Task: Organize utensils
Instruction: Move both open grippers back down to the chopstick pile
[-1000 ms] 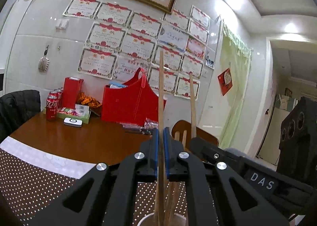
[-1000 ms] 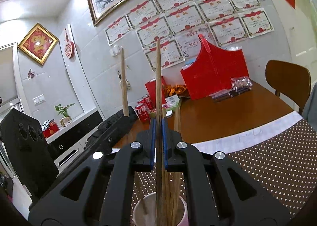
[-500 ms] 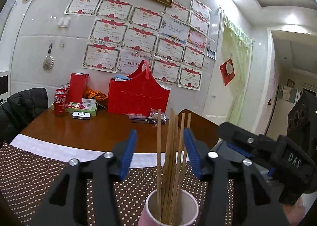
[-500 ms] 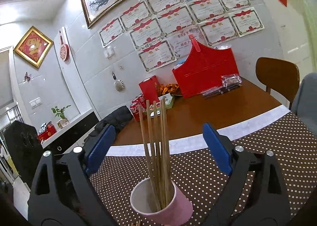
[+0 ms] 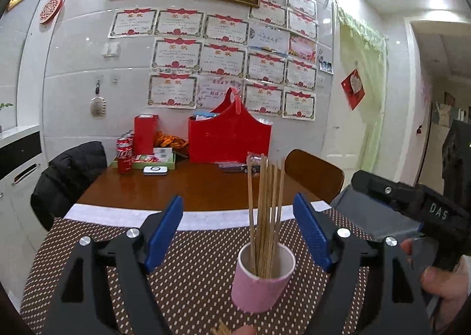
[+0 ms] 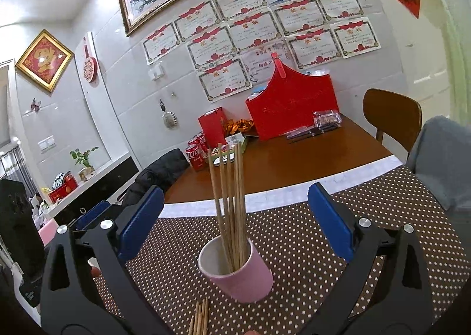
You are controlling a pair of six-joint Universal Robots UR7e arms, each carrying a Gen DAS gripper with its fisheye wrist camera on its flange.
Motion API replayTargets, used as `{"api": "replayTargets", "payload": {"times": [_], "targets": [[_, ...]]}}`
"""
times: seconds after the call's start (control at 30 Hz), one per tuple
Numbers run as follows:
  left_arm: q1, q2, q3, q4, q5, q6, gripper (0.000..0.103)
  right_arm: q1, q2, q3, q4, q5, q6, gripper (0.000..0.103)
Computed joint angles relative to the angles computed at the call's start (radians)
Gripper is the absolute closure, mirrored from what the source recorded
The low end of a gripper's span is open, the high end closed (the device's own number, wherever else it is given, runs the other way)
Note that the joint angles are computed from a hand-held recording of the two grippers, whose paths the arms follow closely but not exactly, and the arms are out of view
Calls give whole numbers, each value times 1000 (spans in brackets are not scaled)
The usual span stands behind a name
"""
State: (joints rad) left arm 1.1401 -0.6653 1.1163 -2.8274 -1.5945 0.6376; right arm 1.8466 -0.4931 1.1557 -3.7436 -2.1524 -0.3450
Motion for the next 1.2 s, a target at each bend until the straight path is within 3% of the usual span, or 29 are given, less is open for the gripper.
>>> {"api": "replayTargets", "payload": {"times": [0.57, 1.2], "targets": [[-17, -212, 284, -71, 179, 18, 25, 82, -51, 178, -23, -105, 10, 6], [40, -259, 443, 105, 379, -12, 25, 59, -74, 353, 82, -177, 177, 6]]}}
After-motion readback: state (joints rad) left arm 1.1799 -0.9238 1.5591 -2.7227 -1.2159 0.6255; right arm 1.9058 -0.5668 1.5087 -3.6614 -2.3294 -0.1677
